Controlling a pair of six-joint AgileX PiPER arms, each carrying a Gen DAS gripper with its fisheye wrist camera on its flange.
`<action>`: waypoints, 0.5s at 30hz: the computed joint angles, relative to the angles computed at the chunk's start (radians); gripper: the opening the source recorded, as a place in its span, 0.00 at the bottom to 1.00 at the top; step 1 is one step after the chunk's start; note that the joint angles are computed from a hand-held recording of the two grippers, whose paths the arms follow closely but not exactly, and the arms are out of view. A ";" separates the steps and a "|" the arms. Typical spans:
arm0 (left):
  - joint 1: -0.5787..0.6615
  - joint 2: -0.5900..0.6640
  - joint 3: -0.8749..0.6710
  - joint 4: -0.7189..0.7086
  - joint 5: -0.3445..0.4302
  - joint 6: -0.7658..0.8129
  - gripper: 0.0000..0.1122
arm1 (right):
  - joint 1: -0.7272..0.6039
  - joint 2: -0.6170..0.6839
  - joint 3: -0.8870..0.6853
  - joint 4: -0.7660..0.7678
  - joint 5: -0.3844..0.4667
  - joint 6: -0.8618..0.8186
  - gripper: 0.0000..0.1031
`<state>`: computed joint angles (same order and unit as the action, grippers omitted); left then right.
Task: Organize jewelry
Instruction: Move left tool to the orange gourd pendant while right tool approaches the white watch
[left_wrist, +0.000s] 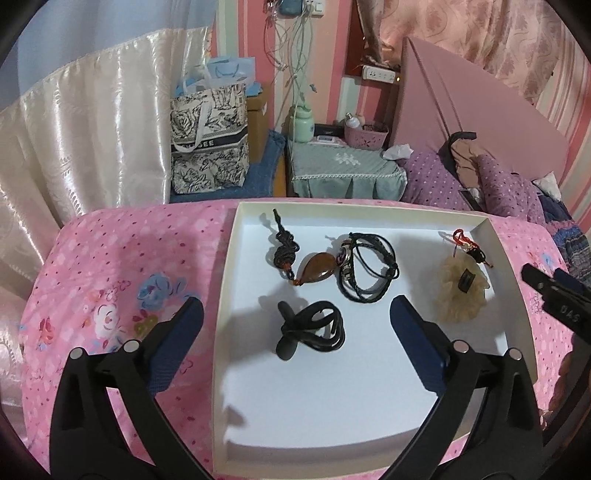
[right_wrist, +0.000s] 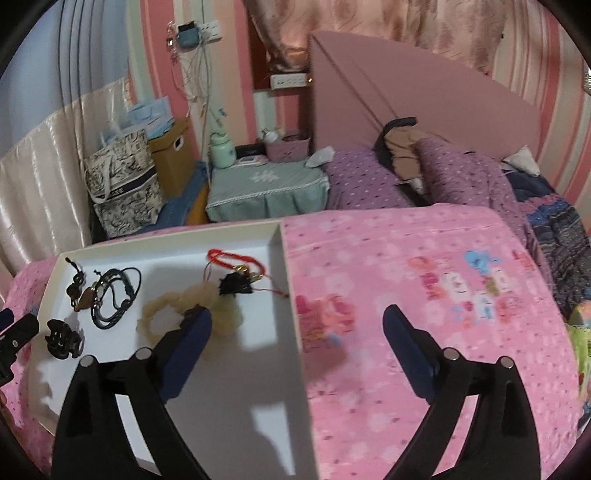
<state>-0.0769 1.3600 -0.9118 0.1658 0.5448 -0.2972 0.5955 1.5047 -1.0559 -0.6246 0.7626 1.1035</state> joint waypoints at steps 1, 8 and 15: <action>-0.004 -0.006 0.002 0.003 0.005 -0.009 0.89 | 0.009 -0.015 0.007 -0.008 0.013 0.010 0.91; -0.079 -0.163 0.071 0.094 0.132 -0.107 0.89 | 0.126 -0.146 0.065 -0.063 0.187 0.030 0.92; -0.118 -0.420 0.190 0.056 0.271 -0.111 0.89 | 0.343 -0.362 0.185 -0.084 0.440 0.114 0.92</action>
